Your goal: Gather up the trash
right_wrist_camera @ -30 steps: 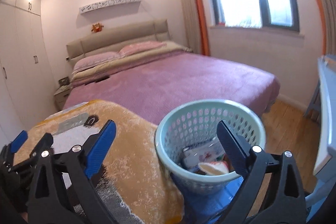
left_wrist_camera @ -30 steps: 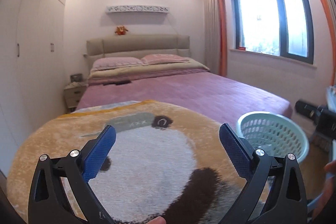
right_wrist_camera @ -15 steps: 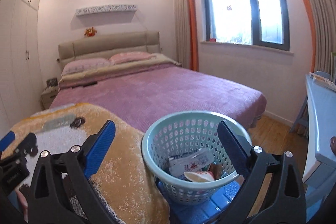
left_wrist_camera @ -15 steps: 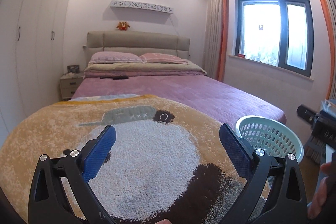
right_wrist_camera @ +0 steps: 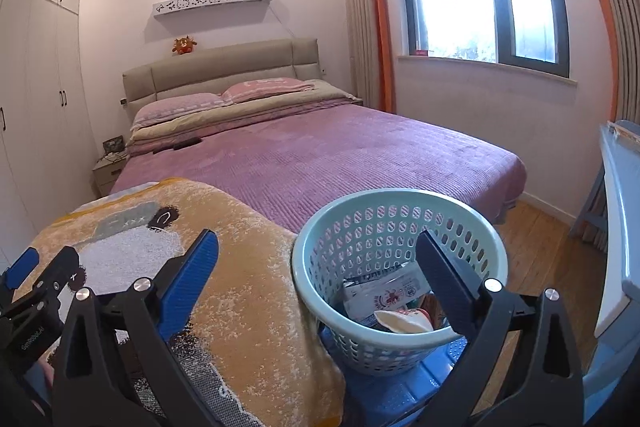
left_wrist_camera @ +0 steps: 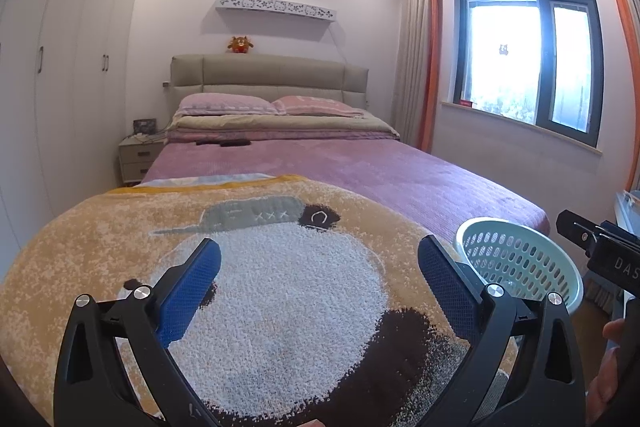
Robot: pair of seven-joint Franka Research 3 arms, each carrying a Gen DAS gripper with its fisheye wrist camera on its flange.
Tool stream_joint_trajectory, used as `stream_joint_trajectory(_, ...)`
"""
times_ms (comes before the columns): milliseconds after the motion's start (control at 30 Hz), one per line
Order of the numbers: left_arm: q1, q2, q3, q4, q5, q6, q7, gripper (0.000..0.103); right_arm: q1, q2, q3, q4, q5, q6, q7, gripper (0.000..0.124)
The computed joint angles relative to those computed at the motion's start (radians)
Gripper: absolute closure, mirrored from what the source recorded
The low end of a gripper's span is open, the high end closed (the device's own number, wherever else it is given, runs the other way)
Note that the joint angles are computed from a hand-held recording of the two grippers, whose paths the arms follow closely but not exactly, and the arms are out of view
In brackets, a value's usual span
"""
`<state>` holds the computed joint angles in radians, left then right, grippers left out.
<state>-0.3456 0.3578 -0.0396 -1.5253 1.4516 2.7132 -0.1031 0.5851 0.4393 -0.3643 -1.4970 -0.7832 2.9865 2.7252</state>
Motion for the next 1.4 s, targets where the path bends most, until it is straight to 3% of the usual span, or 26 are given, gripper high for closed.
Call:
stream_joint_trajectory(267,0.005,-0.002,-0.001,-0.005,-0.008,0.009,0.002,0.007,0.023,-0.011,-0.023,-0.007,-0.076,-0.014,0.057,0.029)
stream_joint_trajectory(567,0.007,0.002,0.001,-0.001,-0.024,0.015,0.003,0.007,-0.017,-0.016,0.028,-0.006,-0.093,-0.026,0.062,0.029)
stream_joint_trajectory(700,0.024,0.011,-0.003,0.002,-0.075,0.067,0.045,0.007,-0.043,-0.012,0.061,-0.004,-0.052,-0.021,0.021,0.029)
stream_joint_trajectory(967,0.005,0.011,0.015,-0.001,-0.075,0.052,0.036,0.007,-0.005,-0.013,0.015,-0.005,-0.081,-0.024,0.056,0.029)
stream_joint_trajectory(1400,0.008,0.011,0.018,-0.002,-0.092,0.064,0.044,0.007,-0.026,-0.006,0.041,-0.006,-0.044,-0.020,0.014,0.029)
